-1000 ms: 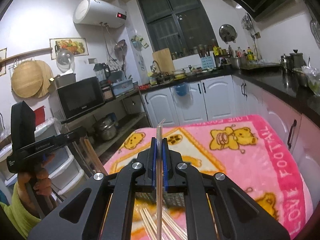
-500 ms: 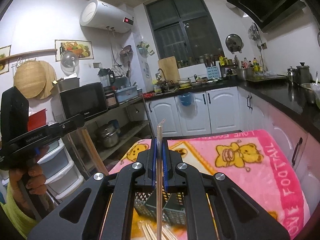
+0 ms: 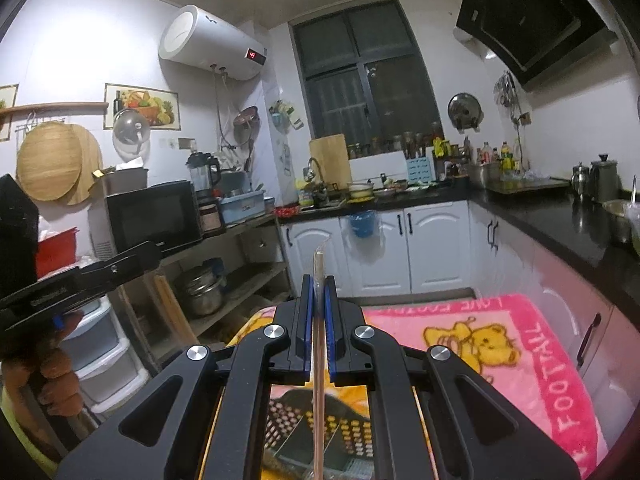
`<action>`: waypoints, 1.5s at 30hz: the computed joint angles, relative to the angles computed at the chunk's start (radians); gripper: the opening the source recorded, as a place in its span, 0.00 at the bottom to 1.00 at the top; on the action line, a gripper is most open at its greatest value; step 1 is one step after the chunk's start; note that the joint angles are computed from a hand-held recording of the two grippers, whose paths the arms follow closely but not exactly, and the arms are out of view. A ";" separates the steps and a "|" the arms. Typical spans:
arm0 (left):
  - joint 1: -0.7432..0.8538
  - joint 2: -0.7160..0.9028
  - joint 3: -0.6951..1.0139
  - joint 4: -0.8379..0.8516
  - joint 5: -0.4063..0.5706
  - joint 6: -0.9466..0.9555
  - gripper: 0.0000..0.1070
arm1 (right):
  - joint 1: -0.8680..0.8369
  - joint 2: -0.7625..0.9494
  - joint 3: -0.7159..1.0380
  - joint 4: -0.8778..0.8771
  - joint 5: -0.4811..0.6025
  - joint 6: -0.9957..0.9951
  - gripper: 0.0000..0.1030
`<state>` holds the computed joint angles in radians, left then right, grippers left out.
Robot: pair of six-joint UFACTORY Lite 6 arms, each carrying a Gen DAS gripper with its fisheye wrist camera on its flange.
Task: Organize utensils
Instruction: 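Lift the held chopsticks with the left gripper while the right gripper carries its pair over the green caddy, then open the left gripper over the caddy while the right gripper releases its chopsticks into it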
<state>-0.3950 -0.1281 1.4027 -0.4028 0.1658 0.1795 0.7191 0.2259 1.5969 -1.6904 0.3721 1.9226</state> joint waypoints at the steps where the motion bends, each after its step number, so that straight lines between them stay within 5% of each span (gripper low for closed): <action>1: 0.002 0.007 0.005 -0.003 -0.003 0.002 0.00 | -0.004 0.013 0.014 -0.011 0.002 0.009 0.06; 7: 0.020 0.046 0.008 -0.151 -0.021 0.141 0.00 | -0.028 0.092 0.079 -0.110 0.011 0.088 0.06; 11: 0.021 0.076 0.006 -0.097 -0.050 0.092 0.00 | -0.038 0.121 0.064 -0.263 0.034 0.223 0.06; 24: 0.024 0.142 -0.053 -0.693 -0.092 0.662 0.00 | -0.077 0.196 -0.001 -0.448 0.079 0.438 0.06; 39: 0.020 0.171 -0.127 -1.405 -0.090 1.348 0.00 | -0.083 0.217 -0.057 -0.445 0.055 0.536 0.06; 45: 0.028 0.166 -0.154 -1.448 -0.094 1.386 0.00 | -0.081 0.193 -0.099 -0.405 0.034 0.531 0.08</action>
<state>-0.3675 0.0377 1.2485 -1.8512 0.0715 1.5651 0.6379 0.4187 1.4983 -2.0951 0.4063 2.4538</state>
